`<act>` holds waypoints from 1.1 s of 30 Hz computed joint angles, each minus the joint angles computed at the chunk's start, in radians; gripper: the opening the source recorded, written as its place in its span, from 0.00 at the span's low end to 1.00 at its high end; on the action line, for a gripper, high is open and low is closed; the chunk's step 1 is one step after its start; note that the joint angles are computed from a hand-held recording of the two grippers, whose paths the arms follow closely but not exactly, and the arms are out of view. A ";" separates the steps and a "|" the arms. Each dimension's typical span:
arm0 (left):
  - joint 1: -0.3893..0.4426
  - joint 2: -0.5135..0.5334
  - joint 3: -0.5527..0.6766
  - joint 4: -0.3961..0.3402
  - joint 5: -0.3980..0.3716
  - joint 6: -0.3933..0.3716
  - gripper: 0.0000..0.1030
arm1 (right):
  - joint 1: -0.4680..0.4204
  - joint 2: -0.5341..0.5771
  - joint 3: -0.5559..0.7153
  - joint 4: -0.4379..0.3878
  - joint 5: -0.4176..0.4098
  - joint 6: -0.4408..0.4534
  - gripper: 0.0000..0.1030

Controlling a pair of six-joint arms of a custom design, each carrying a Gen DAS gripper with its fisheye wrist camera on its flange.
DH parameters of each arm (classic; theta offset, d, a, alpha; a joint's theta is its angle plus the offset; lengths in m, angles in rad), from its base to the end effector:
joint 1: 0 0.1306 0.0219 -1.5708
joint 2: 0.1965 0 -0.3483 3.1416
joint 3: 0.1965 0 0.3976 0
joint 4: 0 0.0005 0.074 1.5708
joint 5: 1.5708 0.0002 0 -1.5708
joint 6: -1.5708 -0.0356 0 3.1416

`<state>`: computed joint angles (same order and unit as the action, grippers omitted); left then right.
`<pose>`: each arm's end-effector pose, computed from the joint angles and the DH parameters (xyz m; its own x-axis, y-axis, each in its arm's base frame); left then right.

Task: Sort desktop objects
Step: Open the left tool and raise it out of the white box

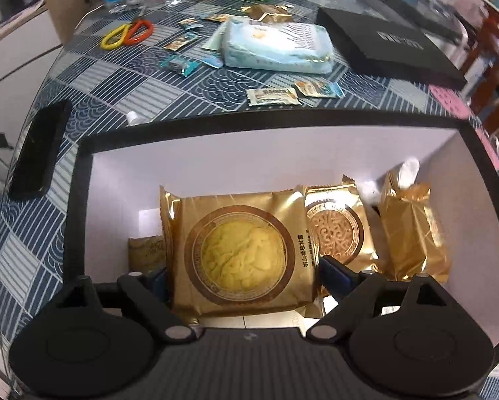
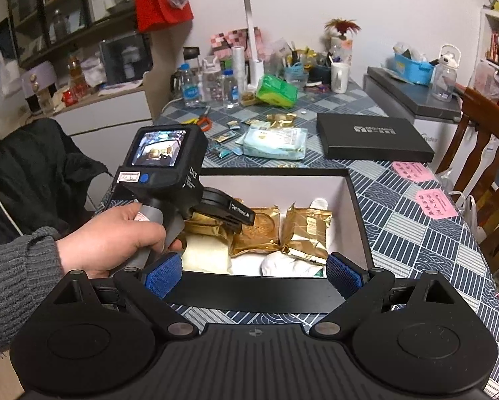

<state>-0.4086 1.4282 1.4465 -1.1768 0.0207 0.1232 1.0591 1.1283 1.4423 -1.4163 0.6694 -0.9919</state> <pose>0.4418 -0.1926 0.3852 -0.8842 0.2489 -0.3953 0.2985 0.9520 -0.0681 0.1965 0.3038 0.5002 -0.6965 0.1003 -0.7105 0.0667 0.9949 0.0751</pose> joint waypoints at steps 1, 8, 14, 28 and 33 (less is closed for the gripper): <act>0.002 -0.002 -0.002 0.003 0.006 0.004 1.00 | 0.000 -0.001 0.000 0.000 0.000 0.001 0.91; 0.032 -0.022 -0.023 0.029 0.079 0.008 1.00 | 0.000 -0.010 -0.012 -0.002 -0.002 -0.019 0.91; 0.063 -0.040 -0.022 0.036 0.164 0.000 1.00 | -0.002 -0.028 -0.033 0.002 -0.002 -0.041 0.91; 0.106 -0.159 -0.018 0.064 0.206 -0.070 1.00 | -0.023 -0.065 -0.066 0.002 0.002 -0.068 0.91; 0.120 -0.332 -0.090 0.212 0.072 -0.122 1.00 | -0.022 -0.042 -0.046 0.009 -0.003 -0.034 0.91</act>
<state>-0.2890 1.0965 1.3570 -0.9647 0.0930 0.0014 1.0374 1.0866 1.3962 -1.4074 0.6669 -1.0261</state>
